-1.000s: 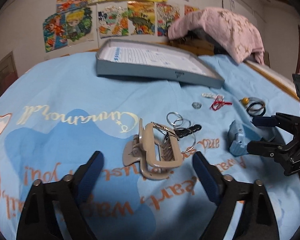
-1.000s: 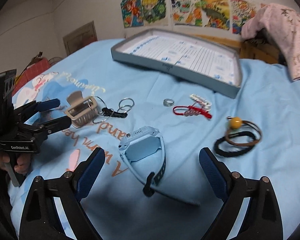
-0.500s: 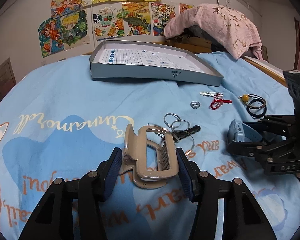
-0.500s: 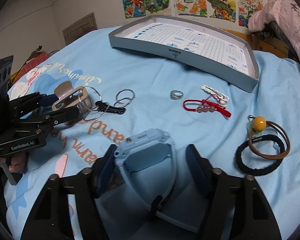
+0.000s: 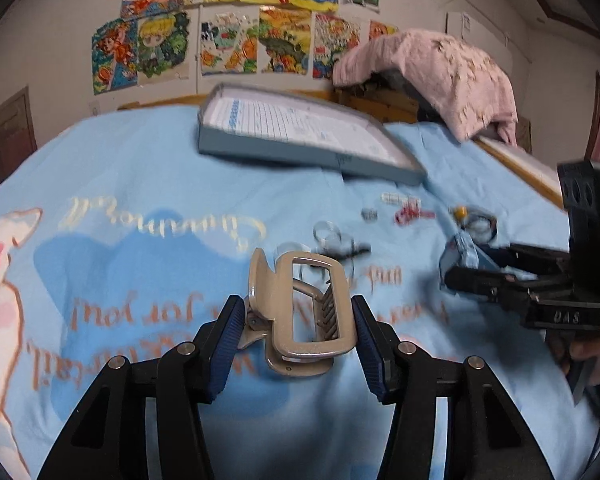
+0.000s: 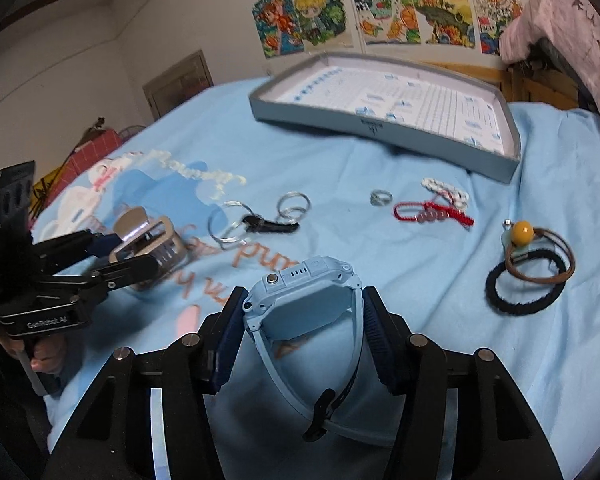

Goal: Organize jewelry
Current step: 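Carry the clip and smartwatch into the grey tray and open both tools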

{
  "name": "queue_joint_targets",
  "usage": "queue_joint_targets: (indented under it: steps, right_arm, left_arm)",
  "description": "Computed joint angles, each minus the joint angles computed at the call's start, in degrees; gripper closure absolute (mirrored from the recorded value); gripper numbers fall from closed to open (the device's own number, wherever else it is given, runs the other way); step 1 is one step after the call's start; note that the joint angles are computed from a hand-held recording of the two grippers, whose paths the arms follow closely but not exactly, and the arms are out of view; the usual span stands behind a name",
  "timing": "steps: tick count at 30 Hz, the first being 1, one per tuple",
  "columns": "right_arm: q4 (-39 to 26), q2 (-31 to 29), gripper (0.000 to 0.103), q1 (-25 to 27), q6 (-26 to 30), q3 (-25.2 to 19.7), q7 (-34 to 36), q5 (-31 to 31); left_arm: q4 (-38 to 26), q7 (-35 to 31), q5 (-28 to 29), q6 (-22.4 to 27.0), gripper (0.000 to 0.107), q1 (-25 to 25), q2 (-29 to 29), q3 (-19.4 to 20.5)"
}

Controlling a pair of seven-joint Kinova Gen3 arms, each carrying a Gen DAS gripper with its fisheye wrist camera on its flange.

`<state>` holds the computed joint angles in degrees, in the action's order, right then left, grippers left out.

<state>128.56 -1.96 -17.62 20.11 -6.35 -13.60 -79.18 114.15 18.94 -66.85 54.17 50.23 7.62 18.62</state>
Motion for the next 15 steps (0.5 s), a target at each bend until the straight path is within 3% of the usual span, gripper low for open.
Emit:
queue_joint_targets:
  steps: [2,8,11,15]
  right_arm:
    - [-0.6,-0.38,0.051,0.5,1.31,0.68,0.74,-0.89]
    - [-8.09,1.38,0.051,2.75,3.4,1.98,-5.33,4.28]
    - [-13.06,3.95,0.051,3.84,1.51,1.67,-6.5,5.41]
    - [-21.7,10.17,0.051,4.82,-2.81,0.26,-12.98,10.26]
  left_arm:
    - [-1.03,0.44,-1.94,-1.15,0.056,-1.26,-0.48,-1.03]
    - [-6.76,-0.95,-8.59,-5.83,0.056,-6.84,1.48,-4.46]
    - [-11.55,-4.06,-9.99,-9.4,0.056,-9.83,4.27,-6.75]
    - [-18.27,-9.68,-7.64,-13.16,0.056,-12.18,8.92,-10.13]
